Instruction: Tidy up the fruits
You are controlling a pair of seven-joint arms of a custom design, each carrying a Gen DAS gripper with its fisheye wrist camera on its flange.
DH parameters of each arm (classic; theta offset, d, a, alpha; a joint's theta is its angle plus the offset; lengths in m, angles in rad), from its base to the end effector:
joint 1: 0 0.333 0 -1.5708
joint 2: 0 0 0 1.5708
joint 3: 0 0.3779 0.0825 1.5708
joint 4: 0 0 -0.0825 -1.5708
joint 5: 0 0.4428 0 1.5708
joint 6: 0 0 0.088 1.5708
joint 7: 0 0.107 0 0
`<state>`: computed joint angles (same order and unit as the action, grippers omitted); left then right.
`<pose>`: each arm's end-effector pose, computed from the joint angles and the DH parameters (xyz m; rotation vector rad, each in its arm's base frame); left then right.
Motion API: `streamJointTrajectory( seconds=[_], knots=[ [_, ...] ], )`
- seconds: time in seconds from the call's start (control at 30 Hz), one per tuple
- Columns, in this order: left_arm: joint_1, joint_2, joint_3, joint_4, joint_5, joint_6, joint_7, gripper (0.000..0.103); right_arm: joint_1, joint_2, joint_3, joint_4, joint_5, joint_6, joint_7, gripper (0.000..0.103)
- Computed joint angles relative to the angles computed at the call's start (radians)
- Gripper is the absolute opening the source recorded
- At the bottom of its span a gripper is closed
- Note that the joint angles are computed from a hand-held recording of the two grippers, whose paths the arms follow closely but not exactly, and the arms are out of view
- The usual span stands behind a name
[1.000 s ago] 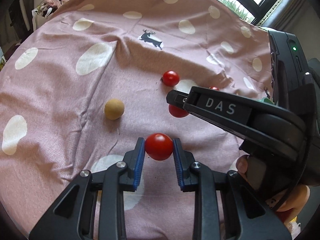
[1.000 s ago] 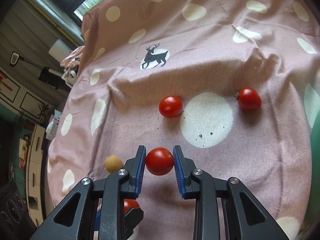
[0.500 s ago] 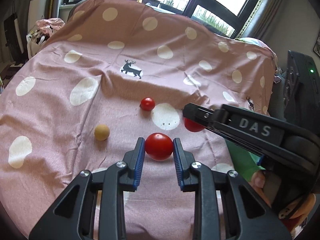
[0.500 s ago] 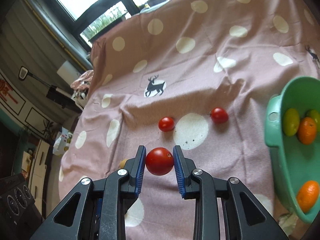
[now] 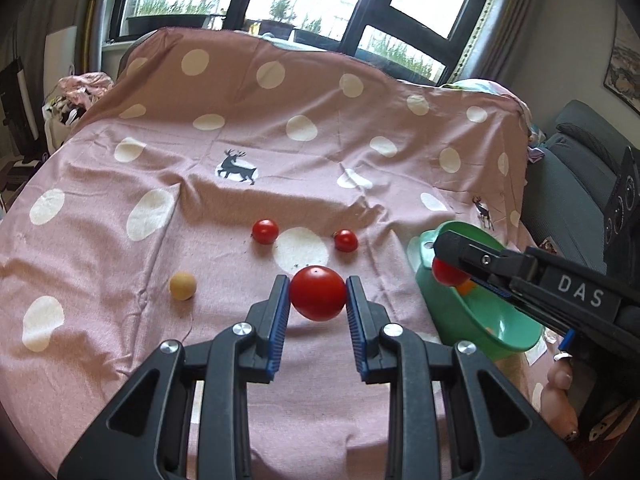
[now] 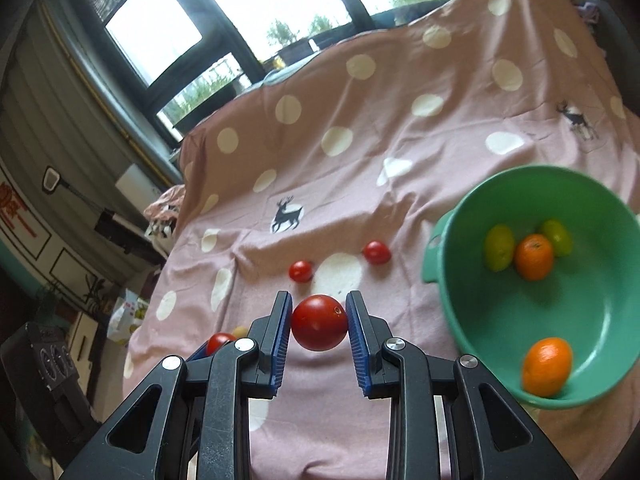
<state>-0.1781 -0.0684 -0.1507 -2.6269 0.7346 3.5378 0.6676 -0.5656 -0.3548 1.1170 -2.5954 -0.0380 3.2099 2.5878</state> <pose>0.4284 -0.2333 0.3862 -1.6207 2.0843 -1.2461 0.4247 0.2822 0.4158 -1.3756 1.9088 -0.4043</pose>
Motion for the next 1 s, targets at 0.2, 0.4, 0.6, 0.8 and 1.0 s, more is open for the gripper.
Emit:
streamJointTrajectory(
  seconds=[0.2,0.4,0.6,0.8,1.0],
  knots=[
    [-0.029,-0.016,-0.025,0.004,-0.062,0.021,0.051,0.027,0.057,-0.093,-0.068,-0.044,0.017,-0.002,0.021,0.03],
    [-0.063,0.002,-0.039,0.048,-0.035,0.014,0.024,0.027,0.11,-0.215,-0.143,-0.127,0.069,-0.002,0.034,0.03],
    [-0.095,0.033,-0.073,0.1,-0.013,0.002,0.021,0.027,0.174,-0.299,-0.23,-0.222,0.132,0.005,0.08,0.03],
    [-0.116,0.077,-0.094,0.169,0.121,0.002,-0.049,0.027,0.199,-0.361,-0.272,-0.256,0.124,-0.095,0.15,0.03],
    [-0.08,0.158,-0.138,0.296,0.478,-0.008,-0.344,0.027,0.216,-0.369,-0.316,-0.265,0.064,-0.159,0.211,0.03]
  ],
)
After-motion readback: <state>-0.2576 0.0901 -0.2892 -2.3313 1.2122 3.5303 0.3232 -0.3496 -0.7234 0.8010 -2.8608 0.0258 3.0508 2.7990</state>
